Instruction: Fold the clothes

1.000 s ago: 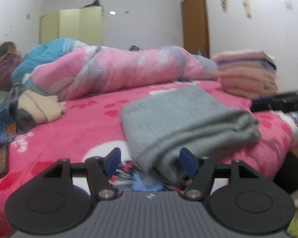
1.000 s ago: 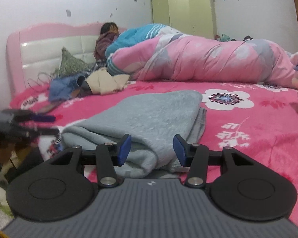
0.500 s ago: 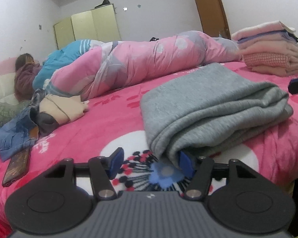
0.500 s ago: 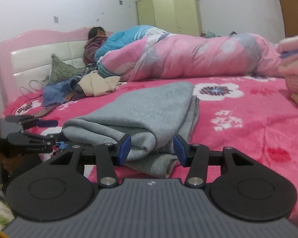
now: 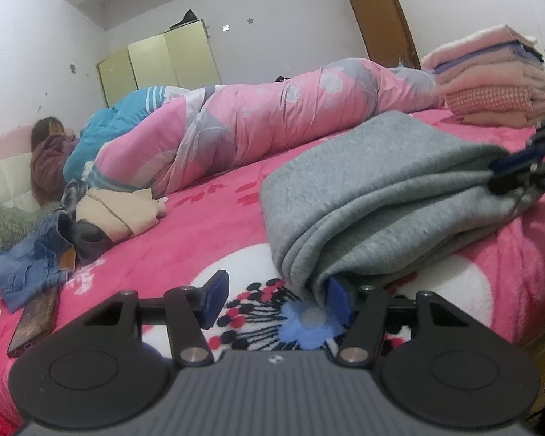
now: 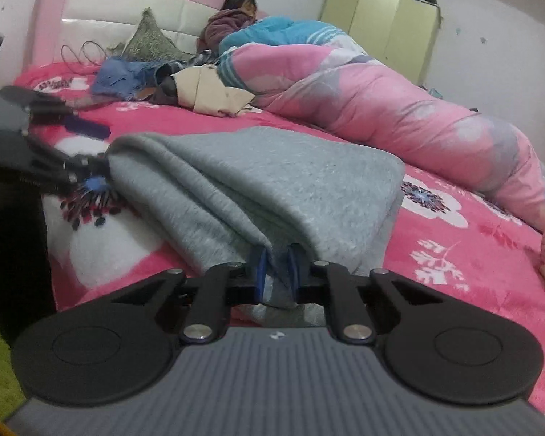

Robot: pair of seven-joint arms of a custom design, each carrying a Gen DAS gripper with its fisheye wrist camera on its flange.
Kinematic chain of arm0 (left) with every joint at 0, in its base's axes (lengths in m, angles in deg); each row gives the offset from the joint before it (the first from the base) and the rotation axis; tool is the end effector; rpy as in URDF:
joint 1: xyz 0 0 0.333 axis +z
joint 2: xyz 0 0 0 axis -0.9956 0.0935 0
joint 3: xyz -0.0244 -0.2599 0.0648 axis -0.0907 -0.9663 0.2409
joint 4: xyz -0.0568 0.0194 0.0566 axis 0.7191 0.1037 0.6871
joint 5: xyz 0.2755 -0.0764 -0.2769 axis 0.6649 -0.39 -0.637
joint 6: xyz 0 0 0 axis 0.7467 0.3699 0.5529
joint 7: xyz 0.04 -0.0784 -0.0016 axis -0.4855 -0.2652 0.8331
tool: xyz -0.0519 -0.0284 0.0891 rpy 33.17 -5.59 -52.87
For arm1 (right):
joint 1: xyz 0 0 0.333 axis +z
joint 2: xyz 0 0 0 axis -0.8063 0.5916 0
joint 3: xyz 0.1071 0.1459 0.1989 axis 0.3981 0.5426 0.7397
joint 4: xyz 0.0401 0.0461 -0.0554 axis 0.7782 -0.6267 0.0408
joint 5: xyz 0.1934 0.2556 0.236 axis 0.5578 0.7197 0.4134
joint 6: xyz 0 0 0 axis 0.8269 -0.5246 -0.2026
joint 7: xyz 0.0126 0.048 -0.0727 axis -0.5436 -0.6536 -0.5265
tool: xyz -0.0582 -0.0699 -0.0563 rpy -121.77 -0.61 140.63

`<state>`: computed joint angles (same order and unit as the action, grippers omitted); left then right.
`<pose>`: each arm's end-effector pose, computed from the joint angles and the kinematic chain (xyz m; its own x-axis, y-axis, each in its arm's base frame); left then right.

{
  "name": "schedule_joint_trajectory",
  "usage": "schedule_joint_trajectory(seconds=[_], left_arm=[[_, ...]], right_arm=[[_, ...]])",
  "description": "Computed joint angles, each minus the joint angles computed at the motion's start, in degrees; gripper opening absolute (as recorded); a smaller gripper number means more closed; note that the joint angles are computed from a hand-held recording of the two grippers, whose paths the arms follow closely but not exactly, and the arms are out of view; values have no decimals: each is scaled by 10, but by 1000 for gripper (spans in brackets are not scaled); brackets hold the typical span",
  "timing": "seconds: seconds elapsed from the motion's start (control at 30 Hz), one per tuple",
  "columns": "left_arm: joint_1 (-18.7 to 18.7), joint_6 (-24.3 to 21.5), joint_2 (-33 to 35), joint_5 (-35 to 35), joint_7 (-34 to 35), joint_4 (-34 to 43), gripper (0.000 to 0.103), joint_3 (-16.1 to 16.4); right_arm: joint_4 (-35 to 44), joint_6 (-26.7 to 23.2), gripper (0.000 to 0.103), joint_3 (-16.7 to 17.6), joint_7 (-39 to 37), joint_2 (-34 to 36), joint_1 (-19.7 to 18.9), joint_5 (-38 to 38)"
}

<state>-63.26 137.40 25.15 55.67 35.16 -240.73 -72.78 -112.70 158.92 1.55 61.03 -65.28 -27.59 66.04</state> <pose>0.3807 -0.0978 0.4899 0.0926 -0.9494 -0.3000 -0.4114 0.2379 -0.8798 0.4627 0.1414 0.4950 0.7010 -0.6570 0.2773 -0.1084 -0.4825 -0.8692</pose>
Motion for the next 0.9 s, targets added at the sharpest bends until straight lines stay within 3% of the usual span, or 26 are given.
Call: schedule_joint_trajectory(seconds=[0.07,0.17,0.3,0.37,0.47,0.57,0.7,0.8,0.9], left_arm=[[-15,-2,10,-3,10,0,60,17],[-74,0,11,-13,51,-16,63,87],[-159,-13,-40,-42,124,-65,64,186],[-177,-13,-75,-61,141,-87,64,212],[-184,13,-104,-96,144,-102,64,232],[-158,66,-52,-118,151,-67,65,204],[-127,128,46,-137,172,-7,65,155],[-125,119,99,-138,201,20,65,132],[-84,126,119,-149,204,19,65,80]], right_arm=[[-4,16,10,5,-17,-3,3,3],[-19,24,11,7,-22,-22,7,-6],[-45,-46,12,-16,25,-69,-1,-72],[-44,-80,12,-29,42,-85,1,-90],[-28,-93,12,-40,29,-86,17,-74],[18,-72,13,-38,8,-45,34,-8],[94,-37,14,-14,-7,26,27,89],[115,-24,14,4,-21,54,12,135],[110,-12,15,23,-23,82,-12,147]])
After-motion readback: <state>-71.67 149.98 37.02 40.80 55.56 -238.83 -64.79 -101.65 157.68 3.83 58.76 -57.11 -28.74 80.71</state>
